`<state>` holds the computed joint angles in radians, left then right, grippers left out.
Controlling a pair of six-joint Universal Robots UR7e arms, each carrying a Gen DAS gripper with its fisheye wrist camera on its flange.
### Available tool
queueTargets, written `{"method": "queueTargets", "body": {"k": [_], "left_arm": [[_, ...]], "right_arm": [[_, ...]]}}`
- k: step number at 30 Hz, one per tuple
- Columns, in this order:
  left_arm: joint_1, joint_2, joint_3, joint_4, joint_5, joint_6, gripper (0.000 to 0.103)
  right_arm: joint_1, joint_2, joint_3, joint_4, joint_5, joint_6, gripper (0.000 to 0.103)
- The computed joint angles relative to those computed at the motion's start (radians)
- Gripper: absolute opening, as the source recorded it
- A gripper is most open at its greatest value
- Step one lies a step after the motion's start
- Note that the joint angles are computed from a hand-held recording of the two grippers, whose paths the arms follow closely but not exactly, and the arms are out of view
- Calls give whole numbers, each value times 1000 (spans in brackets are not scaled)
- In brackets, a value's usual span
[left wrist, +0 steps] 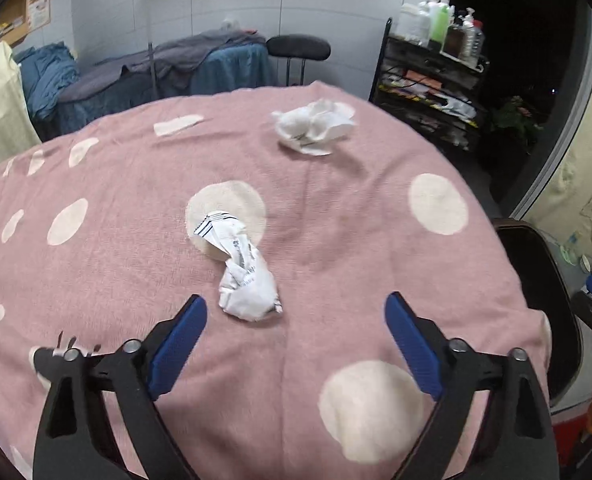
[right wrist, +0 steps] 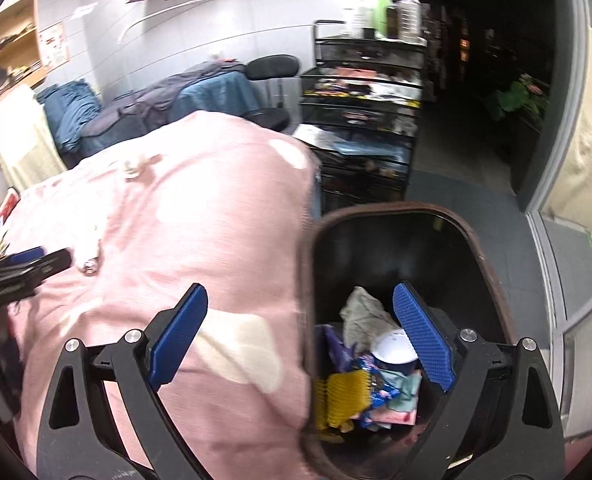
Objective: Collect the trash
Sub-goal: 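Move both tools over the bed and grasp the crumpled printed paper with the left tool, then grasp the white tissue with the right tool while the left holds the printed paper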
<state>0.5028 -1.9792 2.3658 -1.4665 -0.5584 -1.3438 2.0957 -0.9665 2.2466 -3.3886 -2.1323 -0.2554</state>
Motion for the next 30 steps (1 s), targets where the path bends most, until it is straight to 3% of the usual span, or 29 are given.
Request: {"method": "queueTargets", "body": {"k": [3, 7, 10, 11, 12, 15, 18, 21, 25, 30], "left_arm": [[96, 36, -10, -131, -17, 128, 75], [175, 96, -40, -179, -62, 189, 70], [213, 100, -33, -249, -98, 253, 50], [227, 90, -23, -289, -117, 281, 39], [232, 73, -12, -315, -125, 295, 38], [199, 11, 27, -367, -123, 321, 34], [119, -97, 81, -372, -67, 298, 33], [16, -259, 130, -299, 10, 201, 33], [-75, -373, 162, -232, 72, 149, 33], [-56, -364, 187, -376, 53, 235, 33]], "right_arm": [[20, 17, -22, 28, 9, 4, 93], [40, 35, -49, 58, 18, 3, 93], [51, 56, -74, 76, 18, 3, 93], [55, 64, -84, 82, 18, 3, 93], [60, 74, -98, 92, 22, 3, 93], [65, 102, -139, 118, 38, 1, 93], [74, 138, -192, 148, 70, -3, 93], [86, 177, -245, 171, 94, -12, 93], [107, 258, -350, 205, 119, -29, 93], [125, 378, -517, 275, 122, -54, 93]]}}
